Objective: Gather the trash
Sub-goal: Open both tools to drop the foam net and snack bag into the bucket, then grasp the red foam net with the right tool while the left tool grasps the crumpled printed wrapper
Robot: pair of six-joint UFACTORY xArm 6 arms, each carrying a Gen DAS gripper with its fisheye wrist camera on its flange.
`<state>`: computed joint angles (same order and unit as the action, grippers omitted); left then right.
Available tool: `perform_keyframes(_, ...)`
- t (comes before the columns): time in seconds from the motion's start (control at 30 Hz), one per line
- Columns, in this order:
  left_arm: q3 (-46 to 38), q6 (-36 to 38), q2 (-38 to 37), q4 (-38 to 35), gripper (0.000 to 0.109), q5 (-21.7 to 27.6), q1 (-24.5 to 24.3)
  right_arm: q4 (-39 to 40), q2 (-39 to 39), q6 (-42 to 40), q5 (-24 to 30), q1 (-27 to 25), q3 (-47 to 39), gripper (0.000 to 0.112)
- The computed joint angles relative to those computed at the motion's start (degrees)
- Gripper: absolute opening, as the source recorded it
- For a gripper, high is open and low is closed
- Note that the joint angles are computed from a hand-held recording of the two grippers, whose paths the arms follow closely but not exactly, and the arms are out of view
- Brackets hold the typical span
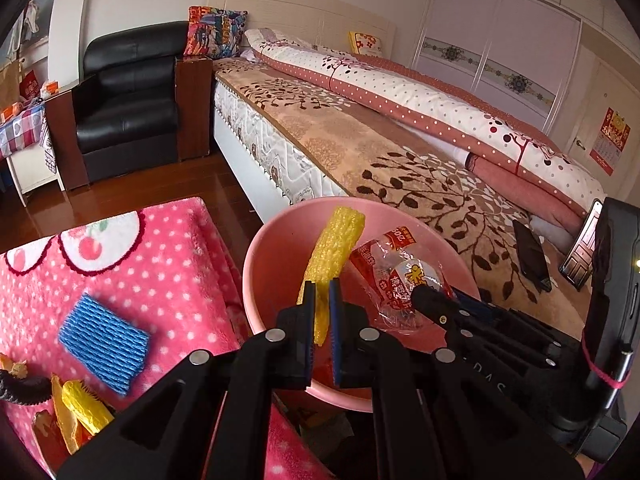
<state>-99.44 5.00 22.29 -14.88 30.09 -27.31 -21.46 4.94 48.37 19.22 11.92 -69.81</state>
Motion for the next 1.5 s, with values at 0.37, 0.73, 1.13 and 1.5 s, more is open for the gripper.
perform_keyframes(0.37,-2.5,-1.9,2.1,2.2,0.016,1.4,0.0,-1.9,1.5,1.0,0.9,0.0,-1.5,0.035)
perform_keyframes(0.73,1.2,0.4,-1.8,-0.3,0.033,-1.7,0.0,-3.8,-0.9,2.9,0.2,0.5,0.0,0.045)
perform_keyframes(1.13,11.3,4.1,-11.0,-3.5,0.033,-6.2,0.7,-6.8,-7.4,6.7,-1.8,3.6,4.1,0.048)
perform_keyframes(1.5,23.9,9.7,-23.1,-8.4,0.032,-7.9,3.3,-8.8,-11.6,7.3,-2.6,9.9,6.5,0.048)
